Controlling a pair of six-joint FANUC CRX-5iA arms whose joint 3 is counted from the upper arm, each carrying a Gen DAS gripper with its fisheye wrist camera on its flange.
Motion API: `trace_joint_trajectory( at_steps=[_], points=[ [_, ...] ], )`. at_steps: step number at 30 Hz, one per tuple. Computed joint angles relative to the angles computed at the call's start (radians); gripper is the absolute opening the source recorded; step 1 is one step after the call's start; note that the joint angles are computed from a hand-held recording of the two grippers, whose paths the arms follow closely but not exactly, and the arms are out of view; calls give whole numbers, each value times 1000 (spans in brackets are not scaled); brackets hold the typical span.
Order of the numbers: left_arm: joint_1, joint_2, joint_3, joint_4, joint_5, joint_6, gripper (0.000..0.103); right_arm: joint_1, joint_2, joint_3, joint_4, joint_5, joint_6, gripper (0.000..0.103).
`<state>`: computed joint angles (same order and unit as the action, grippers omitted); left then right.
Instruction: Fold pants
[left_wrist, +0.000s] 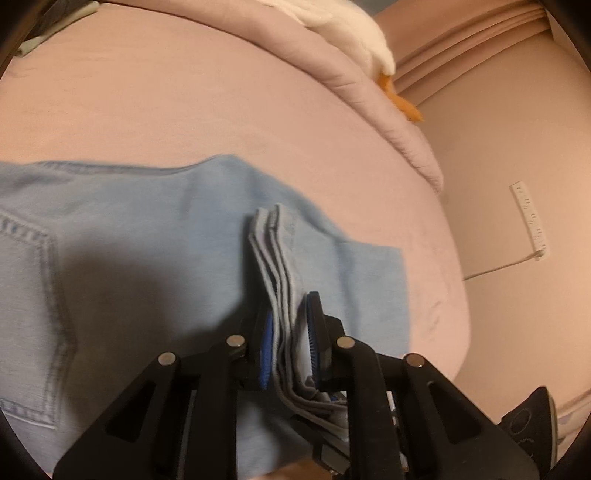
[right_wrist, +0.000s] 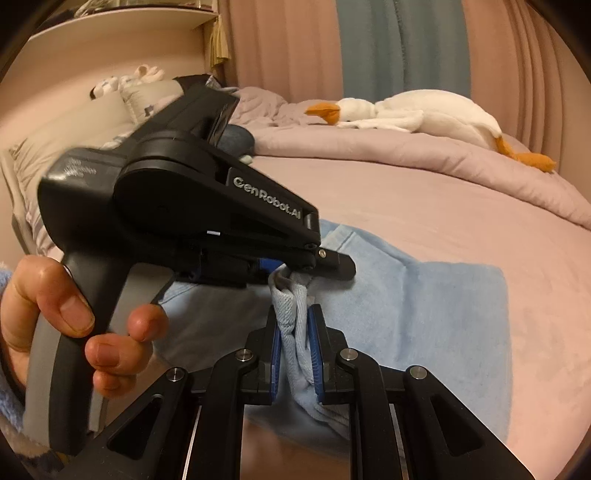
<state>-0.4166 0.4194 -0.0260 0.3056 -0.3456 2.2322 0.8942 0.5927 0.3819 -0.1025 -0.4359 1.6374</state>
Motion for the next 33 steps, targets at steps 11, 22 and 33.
trace_joint_trajectory(
  at_steps=[11,22,33],
  points=[
    [5,-25,-9,-103,-52,111,18,-19,75,138,-137,-188,71,19],
    [-76,8,222,-456,-339,274,31,-164,43,225,-635,-477,368,50],
    [-115,50,296,-500,-366,245,40,-174,-59,28,-335,-190,-67,50]
  ],
)
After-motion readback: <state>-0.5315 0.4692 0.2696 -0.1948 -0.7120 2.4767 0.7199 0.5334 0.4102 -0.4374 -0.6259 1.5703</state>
